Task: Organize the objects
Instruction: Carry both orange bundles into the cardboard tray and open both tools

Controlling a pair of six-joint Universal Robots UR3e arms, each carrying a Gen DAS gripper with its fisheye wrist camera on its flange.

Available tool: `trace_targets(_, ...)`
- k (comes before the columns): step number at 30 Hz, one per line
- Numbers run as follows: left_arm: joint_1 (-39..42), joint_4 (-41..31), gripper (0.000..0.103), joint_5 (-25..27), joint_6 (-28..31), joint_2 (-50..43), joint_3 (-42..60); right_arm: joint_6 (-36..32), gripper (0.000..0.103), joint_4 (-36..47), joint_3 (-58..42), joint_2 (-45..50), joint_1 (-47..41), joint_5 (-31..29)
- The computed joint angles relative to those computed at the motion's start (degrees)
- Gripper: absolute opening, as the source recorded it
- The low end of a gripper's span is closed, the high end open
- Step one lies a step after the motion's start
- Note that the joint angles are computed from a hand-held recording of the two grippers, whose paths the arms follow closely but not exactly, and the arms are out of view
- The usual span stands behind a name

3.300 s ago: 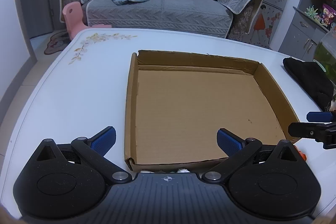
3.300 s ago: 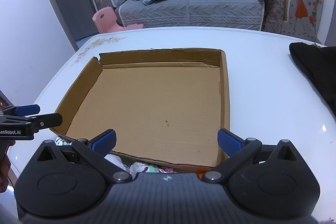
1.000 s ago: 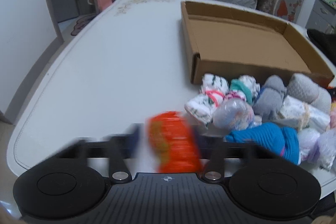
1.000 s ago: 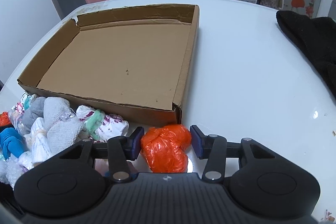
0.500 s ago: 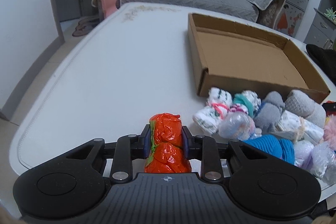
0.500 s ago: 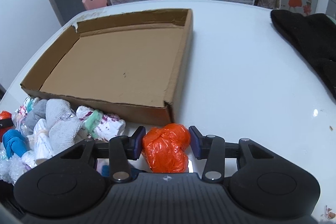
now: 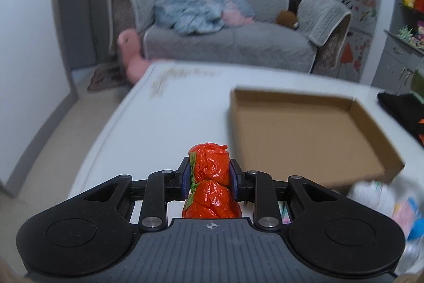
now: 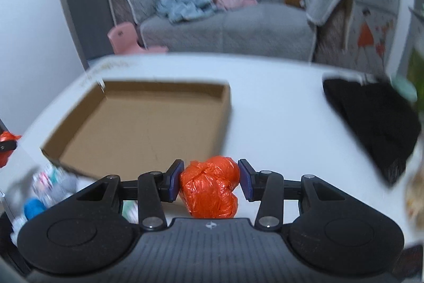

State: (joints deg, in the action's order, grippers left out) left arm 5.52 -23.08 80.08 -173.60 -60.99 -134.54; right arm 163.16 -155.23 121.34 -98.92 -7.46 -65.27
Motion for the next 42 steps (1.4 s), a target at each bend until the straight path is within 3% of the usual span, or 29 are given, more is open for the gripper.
trace_targets(8, -9.22, 4.62, 0.034, 1.51, -3.07, -26.25, 25.18, 5.96, 0.041, -0.25, -26.06, 21.34, 11.11, 2.26)
trace_targets(19, -12.12, 5.80, 0.034, 0.54, -6.33, -53.11, 44.64, 12.23, 0.041, 15.36, -64.49, 50.04, 20.05, -0.36)
trace_targets(35, -16.99, 7.82, 0.035, 9.46, -6.65, -65.94, 52.47, 17.79, 0.041, 31.54, -94.27, 70.36, 25.30, -8.93)
trace_targets(42, -17.90, 4.55, 0.041, 11.90, -6.49, -66.53, 54.72, 17.90, 0.043, 32.76, -95.27, 71.54, 24.96, -8.56)
